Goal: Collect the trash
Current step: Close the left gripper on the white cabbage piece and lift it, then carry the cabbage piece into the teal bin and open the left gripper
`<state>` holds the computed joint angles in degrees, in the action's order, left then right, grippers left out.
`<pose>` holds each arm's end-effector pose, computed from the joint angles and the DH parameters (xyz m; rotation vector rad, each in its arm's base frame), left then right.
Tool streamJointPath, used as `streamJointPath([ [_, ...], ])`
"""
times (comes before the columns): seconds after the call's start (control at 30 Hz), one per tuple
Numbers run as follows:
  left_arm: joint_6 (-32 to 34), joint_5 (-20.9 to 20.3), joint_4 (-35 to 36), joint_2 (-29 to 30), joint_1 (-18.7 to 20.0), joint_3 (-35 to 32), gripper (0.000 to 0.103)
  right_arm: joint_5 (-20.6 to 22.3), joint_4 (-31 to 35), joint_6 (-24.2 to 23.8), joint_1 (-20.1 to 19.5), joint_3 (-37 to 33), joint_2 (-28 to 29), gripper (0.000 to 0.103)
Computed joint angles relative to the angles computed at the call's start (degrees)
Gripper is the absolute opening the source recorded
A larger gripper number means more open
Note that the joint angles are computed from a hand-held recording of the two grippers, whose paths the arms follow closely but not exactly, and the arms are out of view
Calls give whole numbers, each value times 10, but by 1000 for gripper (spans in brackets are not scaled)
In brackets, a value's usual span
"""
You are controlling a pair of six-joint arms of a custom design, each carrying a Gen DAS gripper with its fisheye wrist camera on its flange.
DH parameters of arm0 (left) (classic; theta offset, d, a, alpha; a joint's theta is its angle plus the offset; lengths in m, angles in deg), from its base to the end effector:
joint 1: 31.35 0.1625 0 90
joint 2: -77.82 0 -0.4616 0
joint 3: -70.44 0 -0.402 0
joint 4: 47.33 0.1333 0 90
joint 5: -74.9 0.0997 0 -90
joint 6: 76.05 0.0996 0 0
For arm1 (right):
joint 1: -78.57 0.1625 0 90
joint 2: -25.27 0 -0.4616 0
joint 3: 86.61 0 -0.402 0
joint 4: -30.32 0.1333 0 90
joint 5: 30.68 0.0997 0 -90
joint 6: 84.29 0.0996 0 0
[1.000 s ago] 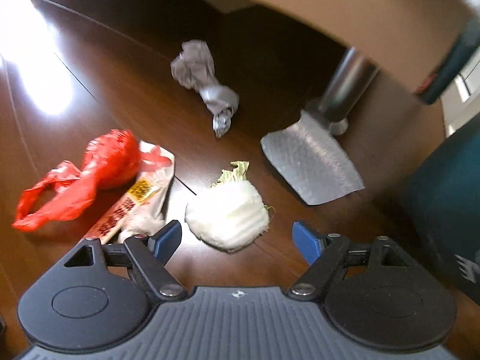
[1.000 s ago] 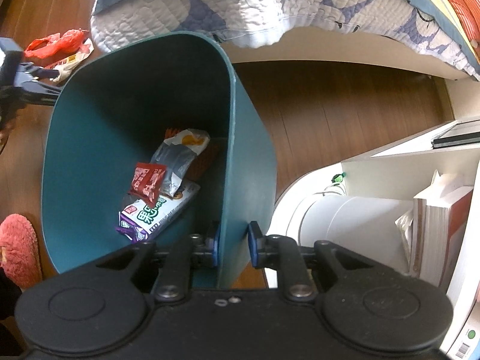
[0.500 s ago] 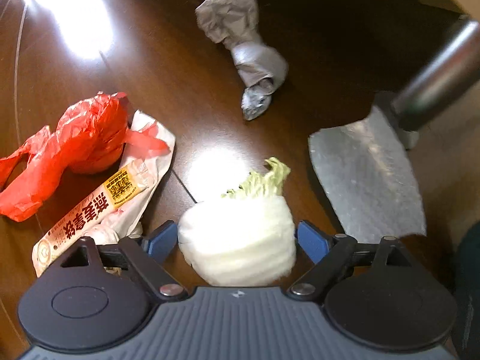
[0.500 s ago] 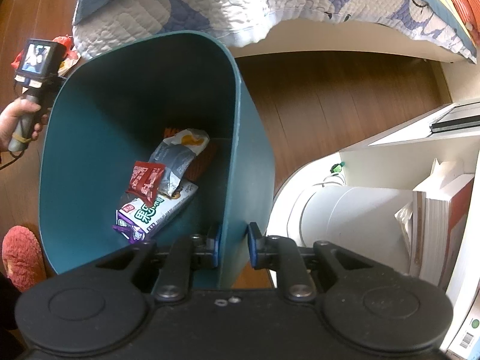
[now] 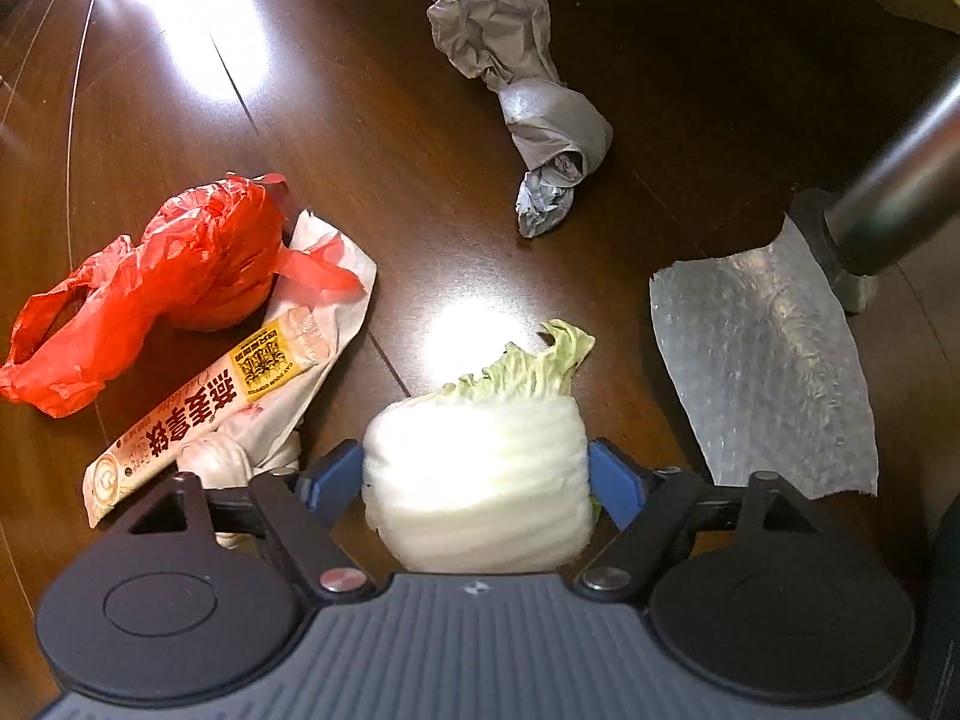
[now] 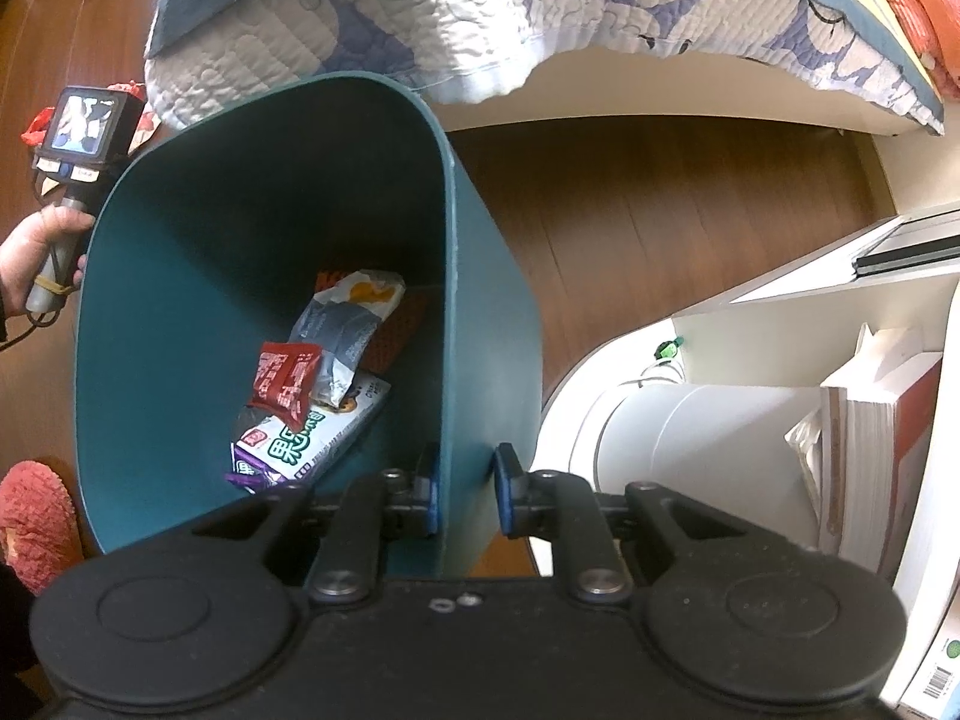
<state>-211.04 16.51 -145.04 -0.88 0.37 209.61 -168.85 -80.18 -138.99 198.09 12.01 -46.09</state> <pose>-0.1418 -0.3057 0.1347 -1.1149 1.9031 -0.7393 0.3451 -0.4896 0.3381 1.6017 -1.6806 -0.3599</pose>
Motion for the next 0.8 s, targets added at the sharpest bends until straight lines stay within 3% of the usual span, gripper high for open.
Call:
streamJointPath([
  [0.23, -20, -29, 14, -11, -42, 8, 75, 10, -40, -32, -2, 23, -15, 14],
  [0.37, -42, -46, 53, -20, -105, -8, 75, 9, -95, -70, -5, 41, -18, 12],
  [0.53, -58, -48, 141, -33, -200, -63, 75, 17, -113, -91, -10, 39, -15, 10],
  [0.63, -39, -29, 193, -20, -237, -116, 75, 17, -130, -99, -13, 43, -15, 9],
  [0.8, 46, 57, 244, 6, -280, -196, 75, 15, -169, -127, -16, 56, -16, 7],
])
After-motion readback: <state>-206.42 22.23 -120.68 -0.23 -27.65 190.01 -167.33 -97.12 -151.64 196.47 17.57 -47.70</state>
